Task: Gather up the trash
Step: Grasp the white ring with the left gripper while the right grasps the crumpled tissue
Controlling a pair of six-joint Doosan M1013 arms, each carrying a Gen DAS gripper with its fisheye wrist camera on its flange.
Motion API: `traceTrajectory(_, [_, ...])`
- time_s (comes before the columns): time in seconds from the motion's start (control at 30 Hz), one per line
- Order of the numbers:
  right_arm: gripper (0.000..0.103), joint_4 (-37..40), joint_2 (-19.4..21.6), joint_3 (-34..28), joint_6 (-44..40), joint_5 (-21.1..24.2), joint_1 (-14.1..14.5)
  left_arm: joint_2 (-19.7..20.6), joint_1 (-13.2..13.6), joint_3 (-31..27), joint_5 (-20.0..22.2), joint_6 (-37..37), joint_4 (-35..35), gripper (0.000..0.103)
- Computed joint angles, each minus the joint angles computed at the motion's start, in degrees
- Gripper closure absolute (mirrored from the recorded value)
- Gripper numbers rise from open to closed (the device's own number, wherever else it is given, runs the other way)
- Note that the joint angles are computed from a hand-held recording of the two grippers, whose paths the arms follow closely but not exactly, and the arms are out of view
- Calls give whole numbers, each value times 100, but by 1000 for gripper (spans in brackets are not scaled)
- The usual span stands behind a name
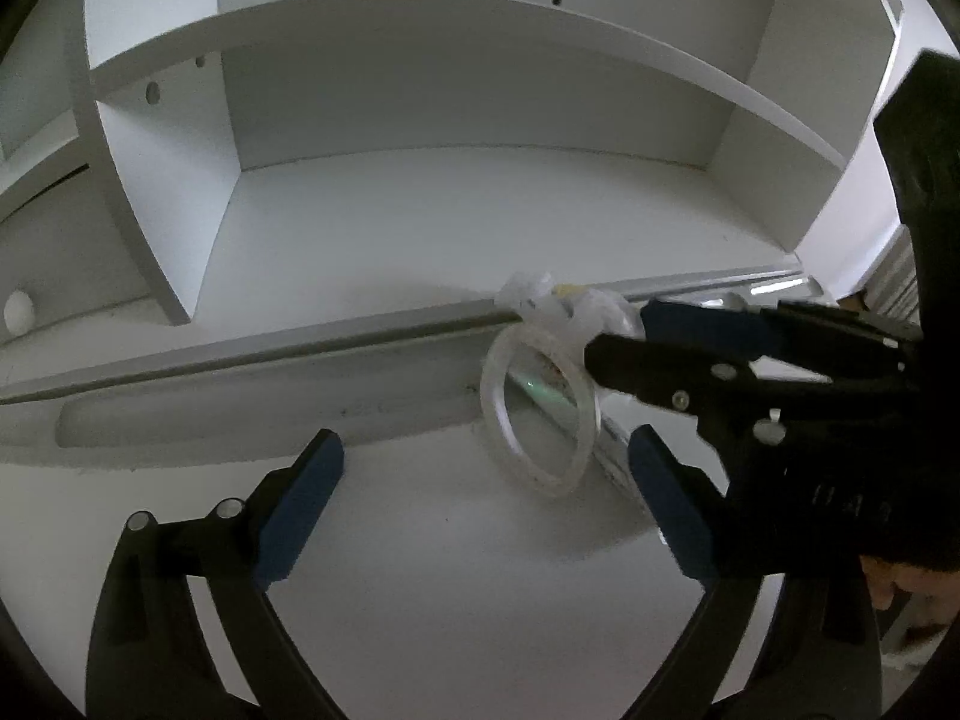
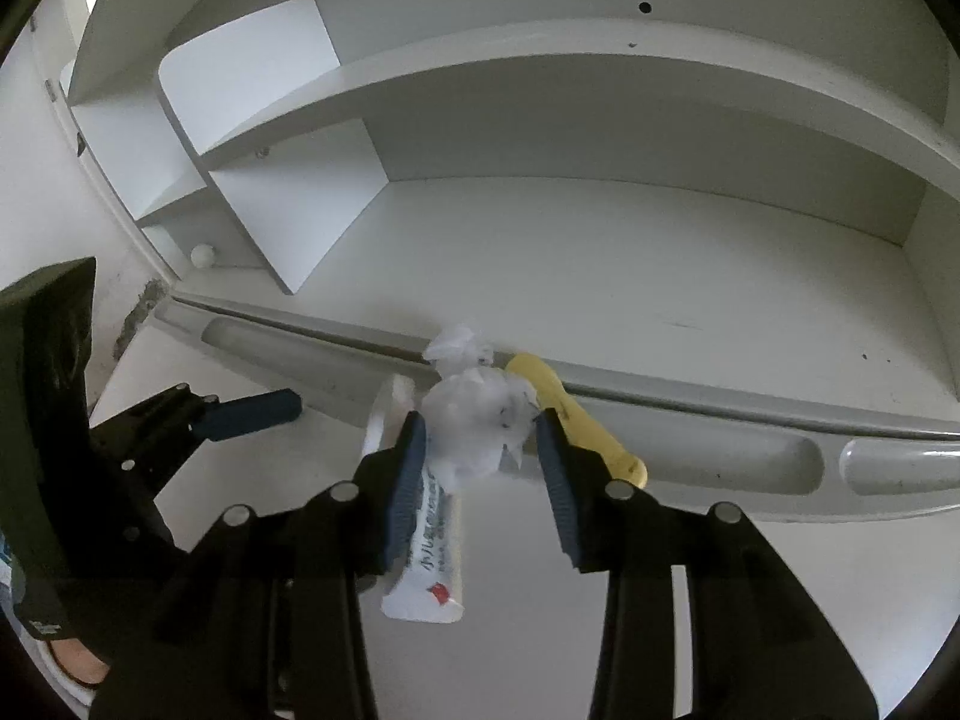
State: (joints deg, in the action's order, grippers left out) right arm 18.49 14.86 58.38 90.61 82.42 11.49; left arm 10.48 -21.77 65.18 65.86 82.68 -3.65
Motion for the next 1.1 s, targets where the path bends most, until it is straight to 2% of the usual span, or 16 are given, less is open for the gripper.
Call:
traceTrajectory(0.07, [64, 25, 24, 5, -8, -28, -5, -2, -11, 9, -76, -94, 182, 34])
traceTrajectory(0.23, [63, 266, -17, 131, 71, -80, -133, -21, -4, 59, -212, -112, 196, 39])
traceTrajectory(0.3, [61, 402, -33, 181, 101, -91, -189, -12, -28, 51, -228, -120, 269, 49])
traceTrajectory(0.33, [61, 443, -36, 196, 89, -99, -198, -14, -23, 54, -239, -134, 264, 62])
traceTrajectory(0.53, [73, 572, -102, 319, 73, -290, -192, -62, 75, 122, -329, -142, 9, 63])
traceTrajectory(1.1, [73, 378, -202, 321, 12, -417, -183, -114, 127, 179, -332, -185, -67, 63])
